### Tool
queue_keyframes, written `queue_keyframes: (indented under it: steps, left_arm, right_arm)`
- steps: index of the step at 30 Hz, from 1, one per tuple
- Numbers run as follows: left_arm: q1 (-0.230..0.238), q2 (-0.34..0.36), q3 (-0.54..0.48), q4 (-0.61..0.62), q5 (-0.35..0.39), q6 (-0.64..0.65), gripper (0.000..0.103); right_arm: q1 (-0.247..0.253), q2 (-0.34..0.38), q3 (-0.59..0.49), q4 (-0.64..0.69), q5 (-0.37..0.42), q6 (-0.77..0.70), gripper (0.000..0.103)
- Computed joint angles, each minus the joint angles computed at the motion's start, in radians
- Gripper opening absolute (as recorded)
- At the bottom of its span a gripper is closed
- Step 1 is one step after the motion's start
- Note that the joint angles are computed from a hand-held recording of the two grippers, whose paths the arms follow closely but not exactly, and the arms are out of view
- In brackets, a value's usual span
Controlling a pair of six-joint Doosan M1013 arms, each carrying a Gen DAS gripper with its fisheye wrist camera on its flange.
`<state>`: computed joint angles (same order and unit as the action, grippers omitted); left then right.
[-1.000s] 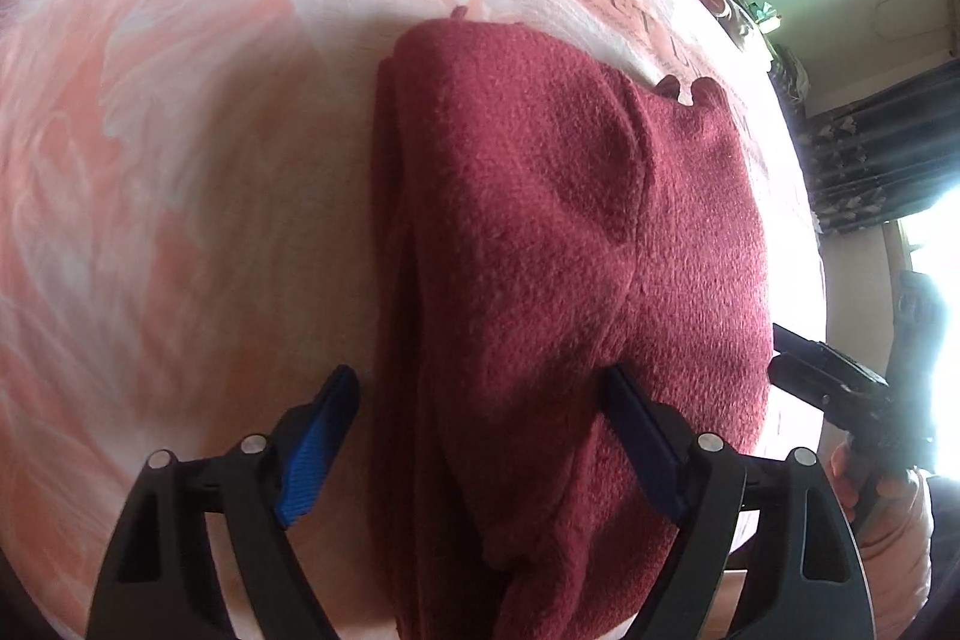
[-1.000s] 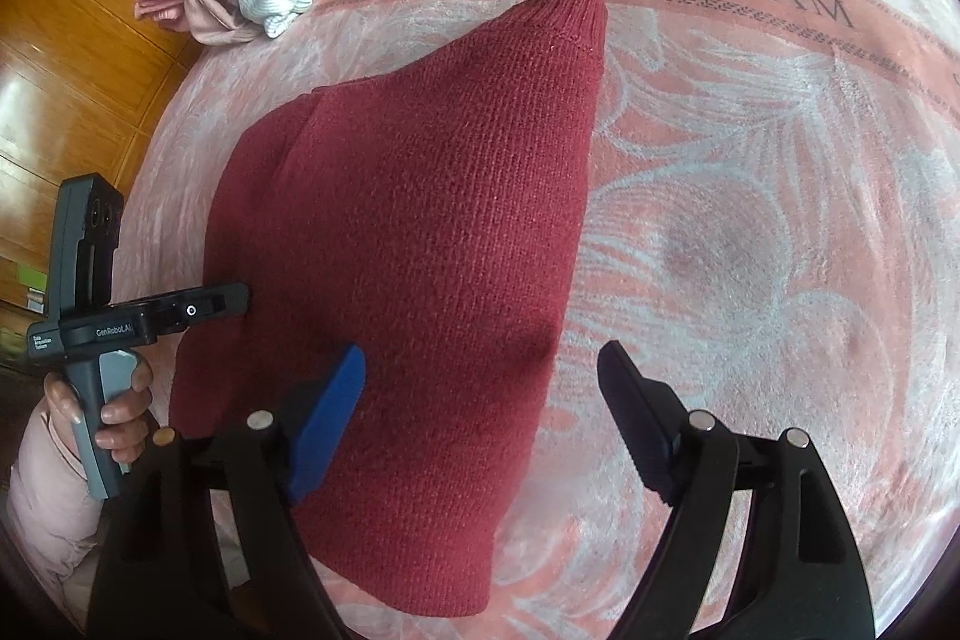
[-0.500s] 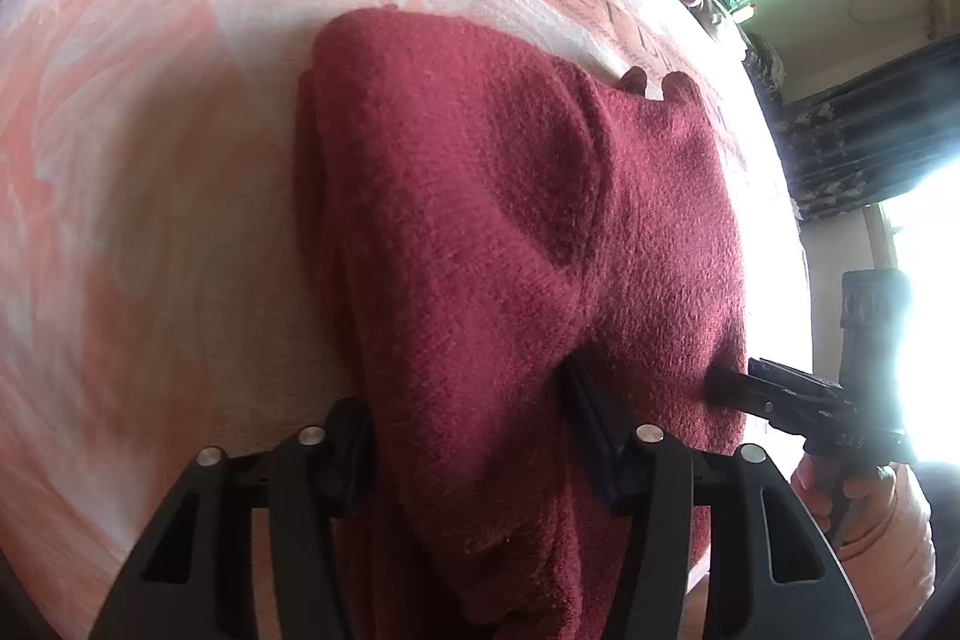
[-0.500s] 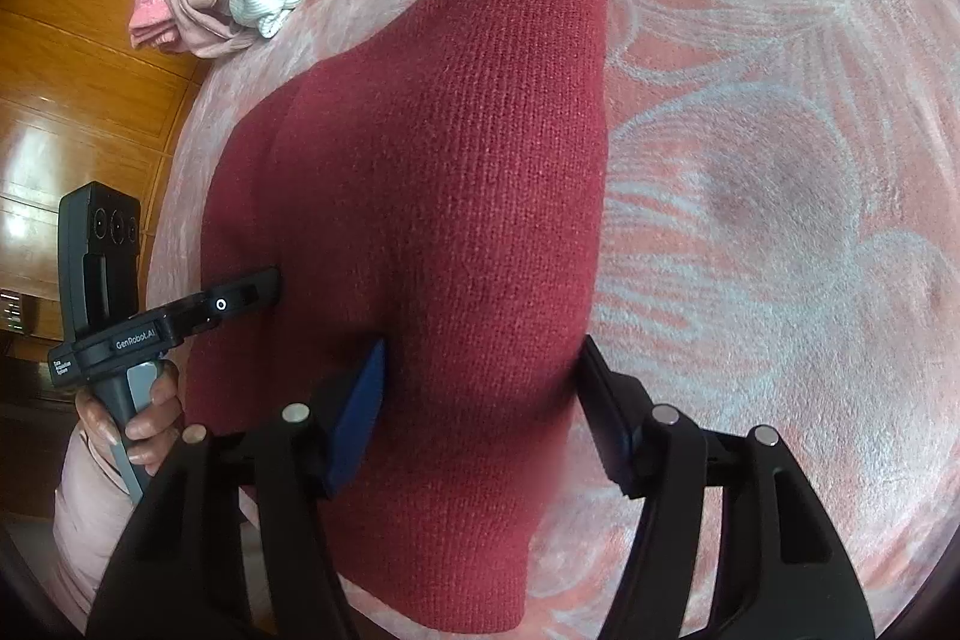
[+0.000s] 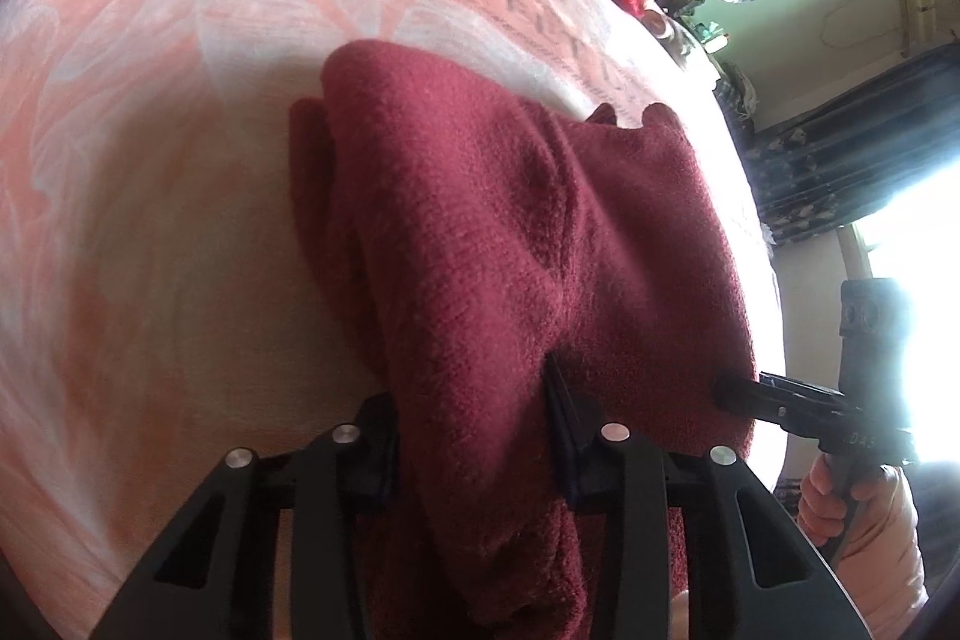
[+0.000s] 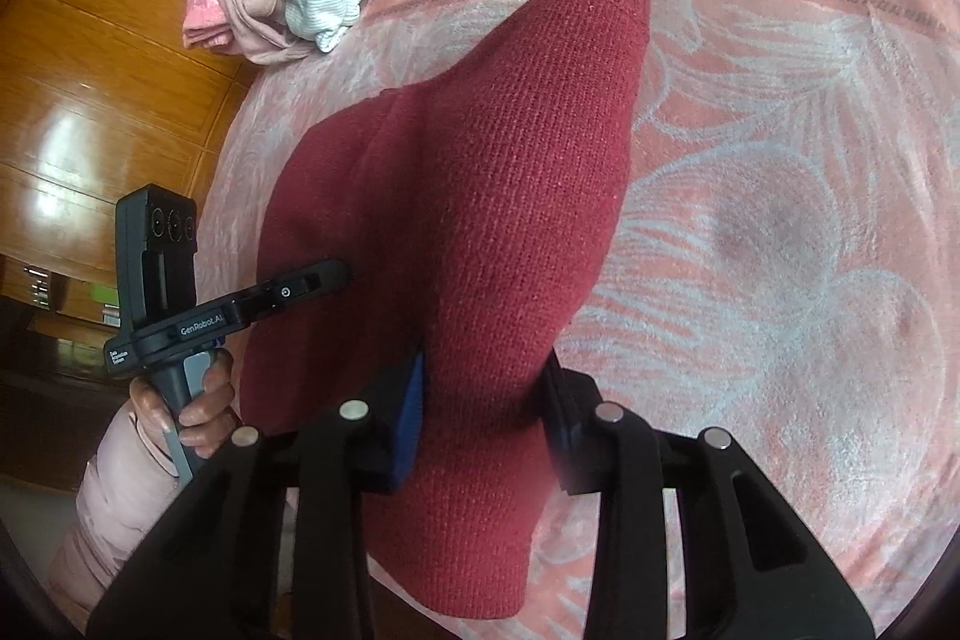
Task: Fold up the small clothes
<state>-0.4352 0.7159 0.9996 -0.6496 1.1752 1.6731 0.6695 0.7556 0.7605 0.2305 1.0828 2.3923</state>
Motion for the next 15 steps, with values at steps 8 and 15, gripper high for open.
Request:
queue_keyframes:
  steps: [8,15]
  left_arm:
    - [-0.063,0.027,-0.083,-0.09,0.018,0.032,0.037]
    - [-0.14,0.106,-0.226,-0.085,0.019,0.013,0.037]
  right_arm:
    - [-0.032,-0.153,0.203,-0.063,-0.118,0.029,0.032]
    - [-0.075,-0.296,0.433,-0.143,-0.239,0.117,0.032]
